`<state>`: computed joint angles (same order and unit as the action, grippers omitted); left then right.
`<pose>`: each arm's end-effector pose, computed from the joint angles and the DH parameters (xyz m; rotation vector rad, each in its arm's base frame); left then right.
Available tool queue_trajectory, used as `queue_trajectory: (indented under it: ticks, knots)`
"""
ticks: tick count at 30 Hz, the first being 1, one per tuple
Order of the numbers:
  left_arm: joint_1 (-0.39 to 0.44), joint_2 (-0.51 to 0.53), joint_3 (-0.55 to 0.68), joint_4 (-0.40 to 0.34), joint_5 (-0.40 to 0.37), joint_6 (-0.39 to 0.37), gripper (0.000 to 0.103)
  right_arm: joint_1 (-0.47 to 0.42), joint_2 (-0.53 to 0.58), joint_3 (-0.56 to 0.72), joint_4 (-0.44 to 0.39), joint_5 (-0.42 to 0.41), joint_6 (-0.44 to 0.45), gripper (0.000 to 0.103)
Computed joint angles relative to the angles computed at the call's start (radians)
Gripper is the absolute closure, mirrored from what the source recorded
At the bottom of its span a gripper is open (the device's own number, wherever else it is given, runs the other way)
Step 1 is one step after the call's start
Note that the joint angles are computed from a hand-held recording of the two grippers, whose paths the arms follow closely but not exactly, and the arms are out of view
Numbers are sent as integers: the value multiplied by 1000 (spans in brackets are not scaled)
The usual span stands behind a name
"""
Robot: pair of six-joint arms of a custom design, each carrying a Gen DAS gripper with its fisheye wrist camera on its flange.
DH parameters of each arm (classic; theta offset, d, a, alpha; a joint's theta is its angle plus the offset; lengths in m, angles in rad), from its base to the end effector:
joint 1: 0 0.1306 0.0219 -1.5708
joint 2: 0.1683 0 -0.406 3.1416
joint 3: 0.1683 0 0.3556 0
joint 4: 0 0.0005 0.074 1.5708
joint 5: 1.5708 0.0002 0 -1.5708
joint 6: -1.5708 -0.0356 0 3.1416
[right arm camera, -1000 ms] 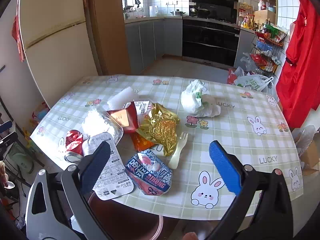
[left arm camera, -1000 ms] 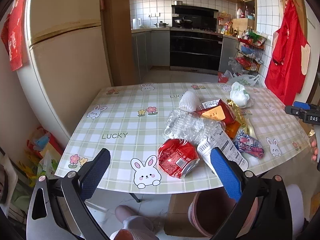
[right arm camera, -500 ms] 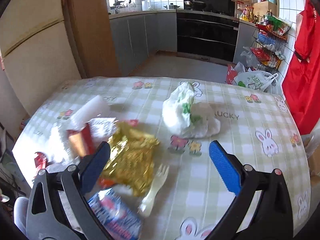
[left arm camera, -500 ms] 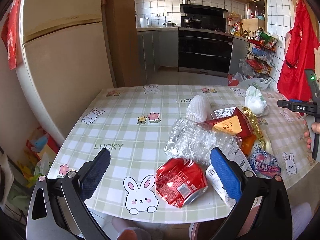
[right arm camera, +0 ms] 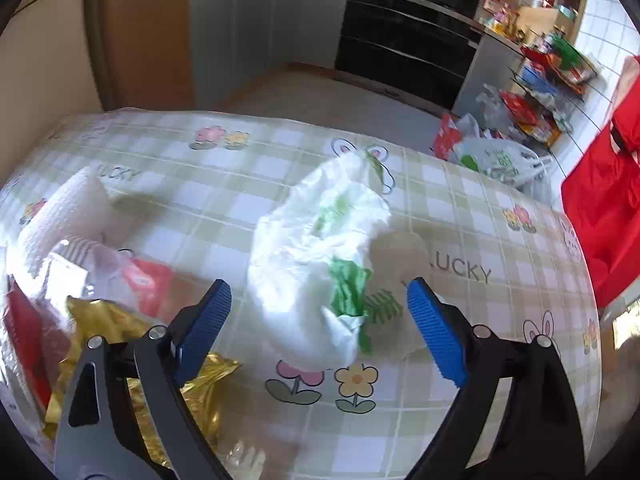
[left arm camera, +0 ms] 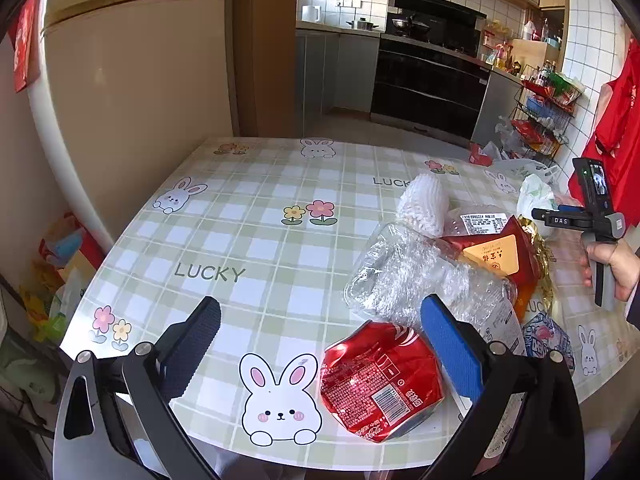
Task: Collect trash
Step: 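Reach the right gripper to the white plastic bag and close on it, then lift the white bag with the right gripper while the left gripper grasps the red can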
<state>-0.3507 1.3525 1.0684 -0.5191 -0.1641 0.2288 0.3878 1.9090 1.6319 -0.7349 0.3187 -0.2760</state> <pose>0.3949 -0.1388 0.3578 0.0656 2.3609 -0.0863 0.5764 0.2229 0.2968 -0.0247 2.5129 -0.1468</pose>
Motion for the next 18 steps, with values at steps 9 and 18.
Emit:
queue_trajectory:
  ticks: [9,18]
  knots:
    - [-15,-11,-33,-6,33,24,6,26,-86,-110,81,75,37,74]
    - [-48,-57,-43,-13,42,43,9,127,-323,-285,273,160,12,75]
